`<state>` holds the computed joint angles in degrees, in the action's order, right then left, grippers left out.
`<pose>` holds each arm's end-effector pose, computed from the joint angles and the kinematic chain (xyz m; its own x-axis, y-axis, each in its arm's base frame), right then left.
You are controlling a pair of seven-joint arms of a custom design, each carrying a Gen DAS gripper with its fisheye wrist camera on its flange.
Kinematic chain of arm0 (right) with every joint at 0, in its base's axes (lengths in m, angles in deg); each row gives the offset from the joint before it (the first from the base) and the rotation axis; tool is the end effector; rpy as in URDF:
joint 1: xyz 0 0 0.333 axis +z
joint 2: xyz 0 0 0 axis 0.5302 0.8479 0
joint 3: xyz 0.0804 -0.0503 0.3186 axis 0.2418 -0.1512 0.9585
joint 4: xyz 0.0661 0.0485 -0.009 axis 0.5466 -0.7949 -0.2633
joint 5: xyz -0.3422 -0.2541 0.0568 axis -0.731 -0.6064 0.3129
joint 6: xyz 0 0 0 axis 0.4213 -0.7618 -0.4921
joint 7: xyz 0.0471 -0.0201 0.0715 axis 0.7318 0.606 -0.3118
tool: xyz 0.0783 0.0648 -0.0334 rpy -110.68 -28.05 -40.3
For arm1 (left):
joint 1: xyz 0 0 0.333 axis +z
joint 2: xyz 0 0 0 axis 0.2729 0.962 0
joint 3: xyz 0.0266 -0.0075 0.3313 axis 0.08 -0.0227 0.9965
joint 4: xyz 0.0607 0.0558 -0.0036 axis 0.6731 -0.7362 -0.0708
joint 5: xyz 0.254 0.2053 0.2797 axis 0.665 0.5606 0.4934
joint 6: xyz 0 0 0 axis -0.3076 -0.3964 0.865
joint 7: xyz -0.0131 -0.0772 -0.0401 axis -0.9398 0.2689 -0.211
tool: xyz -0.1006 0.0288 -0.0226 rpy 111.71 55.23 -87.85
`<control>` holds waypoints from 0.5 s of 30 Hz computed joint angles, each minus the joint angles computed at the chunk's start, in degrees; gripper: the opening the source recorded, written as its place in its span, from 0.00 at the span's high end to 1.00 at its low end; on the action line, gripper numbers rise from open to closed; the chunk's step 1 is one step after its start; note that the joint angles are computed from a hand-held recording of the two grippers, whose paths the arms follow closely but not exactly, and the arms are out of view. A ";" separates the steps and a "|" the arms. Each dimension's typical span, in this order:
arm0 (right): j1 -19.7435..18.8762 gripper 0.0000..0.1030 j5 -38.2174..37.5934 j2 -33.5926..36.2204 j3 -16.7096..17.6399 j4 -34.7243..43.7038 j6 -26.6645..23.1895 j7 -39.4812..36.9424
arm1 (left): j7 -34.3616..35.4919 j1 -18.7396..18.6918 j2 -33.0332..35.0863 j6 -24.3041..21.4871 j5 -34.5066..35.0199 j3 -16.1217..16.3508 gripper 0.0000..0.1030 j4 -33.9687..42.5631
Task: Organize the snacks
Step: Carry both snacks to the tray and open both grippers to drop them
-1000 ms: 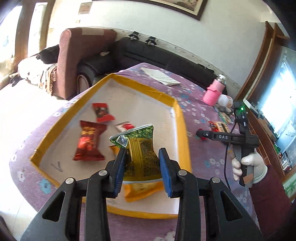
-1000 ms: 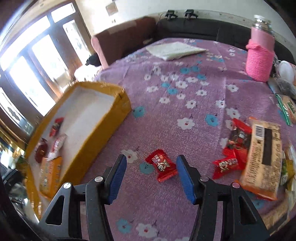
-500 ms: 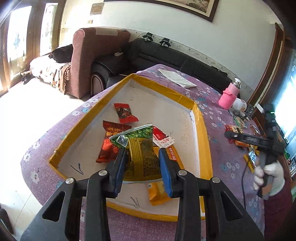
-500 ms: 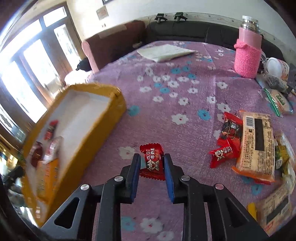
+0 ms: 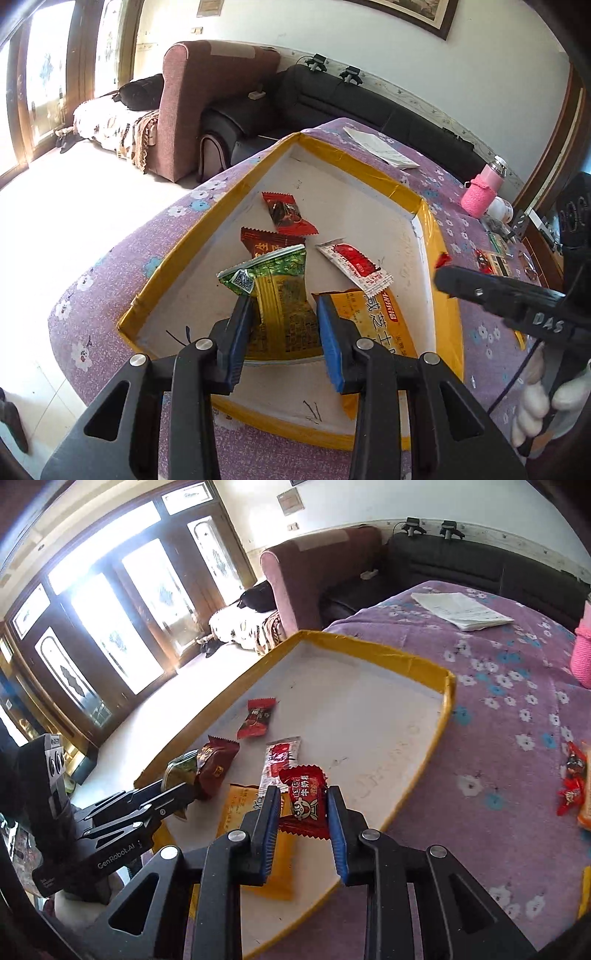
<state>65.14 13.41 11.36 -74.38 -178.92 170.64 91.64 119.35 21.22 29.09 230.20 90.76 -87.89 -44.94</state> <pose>0.6615 0.3409 0.3650 0.0771 -0.9598 -0.2699 -0.7856 0.1082 -0.6092 0.6957 -0.2541 0.3318 -0.3508 -0.9027 0.2494 -0.7449 0.1076 -0.6584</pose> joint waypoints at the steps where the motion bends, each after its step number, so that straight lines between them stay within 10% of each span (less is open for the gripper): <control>1: 1.62 0.75 -1.06 1.07 -1.73 1.53 -1.49 1.33 | -0.13 0.16 0.18 -0.34 -0.18 -0.10 0.67 0.23; 9: 5.55 0.72 -11.61 6.00 -6.69 8.81 -11.80 10.90 | 4.37 8.53 1.45 0.55 -3.87 -9.33 0.67 -1.50; 15: 4.20 0.70 -15.71 4.77 -5.21 7.14 -10.47 14.76 | 4.54 14.97 2.26 2.92 -3.88 -16.56 0.61 -3.90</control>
